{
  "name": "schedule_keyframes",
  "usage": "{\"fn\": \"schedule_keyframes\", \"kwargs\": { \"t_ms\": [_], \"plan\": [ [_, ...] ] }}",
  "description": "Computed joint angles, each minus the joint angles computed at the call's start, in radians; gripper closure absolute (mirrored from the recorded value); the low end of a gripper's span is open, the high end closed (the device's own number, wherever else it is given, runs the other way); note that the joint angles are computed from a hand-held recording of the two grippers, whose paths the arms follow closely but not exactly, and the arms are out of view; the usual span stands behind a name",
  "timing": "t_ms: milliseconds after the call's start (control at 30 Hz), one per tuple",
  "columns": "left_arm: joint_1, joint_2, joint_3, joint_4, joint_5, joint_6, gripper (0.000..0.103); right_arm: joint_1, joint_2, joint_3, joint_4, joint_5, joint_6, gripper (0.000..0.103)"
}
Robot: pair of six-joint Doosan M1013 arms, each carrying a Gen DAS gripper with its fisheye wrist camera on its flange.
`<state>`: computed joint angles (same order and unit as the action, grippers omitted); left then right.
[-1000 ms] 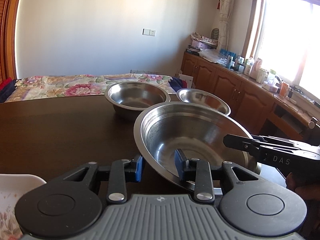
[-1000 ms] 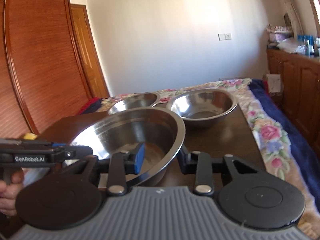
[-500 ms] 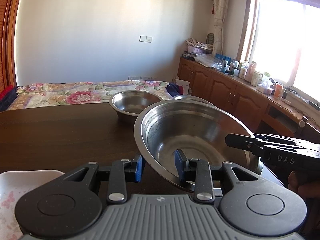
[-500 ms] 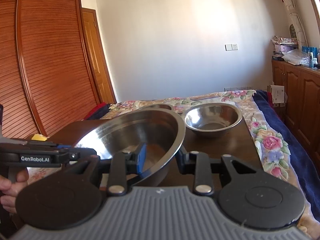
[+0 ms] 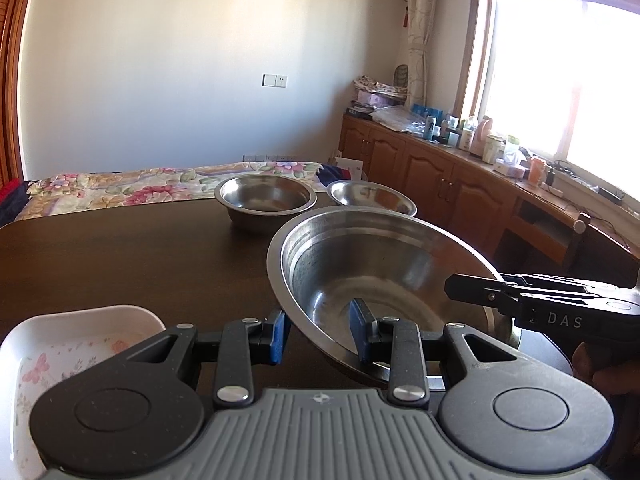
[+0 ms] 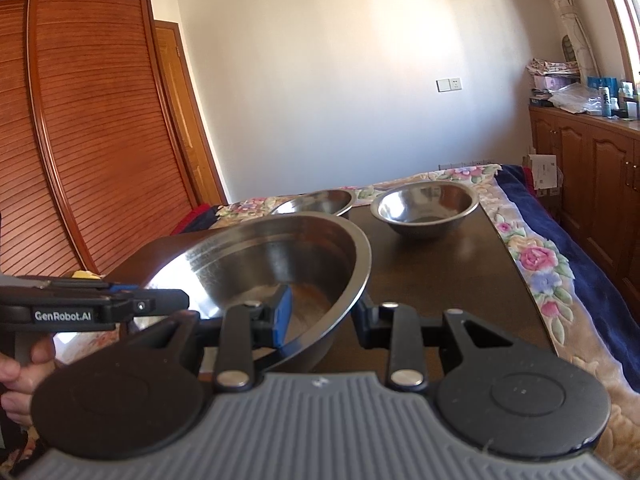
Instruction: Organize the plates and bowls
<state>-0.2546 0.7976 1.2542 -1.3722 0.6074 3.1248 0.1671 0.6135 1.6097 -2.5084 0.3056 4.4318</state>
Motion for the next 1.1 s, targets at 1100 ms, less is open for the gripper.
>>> {"fn": "schedule_keyframes", "kwargs": {
  "t_ms": [1100],
  "plan": [
    [0.014,0.003,0.024,0.070,-0.013,-0.042,0.067,0.040,0.013,0.006,0.182,0.004,-0.163,0.068]
  ]
}}
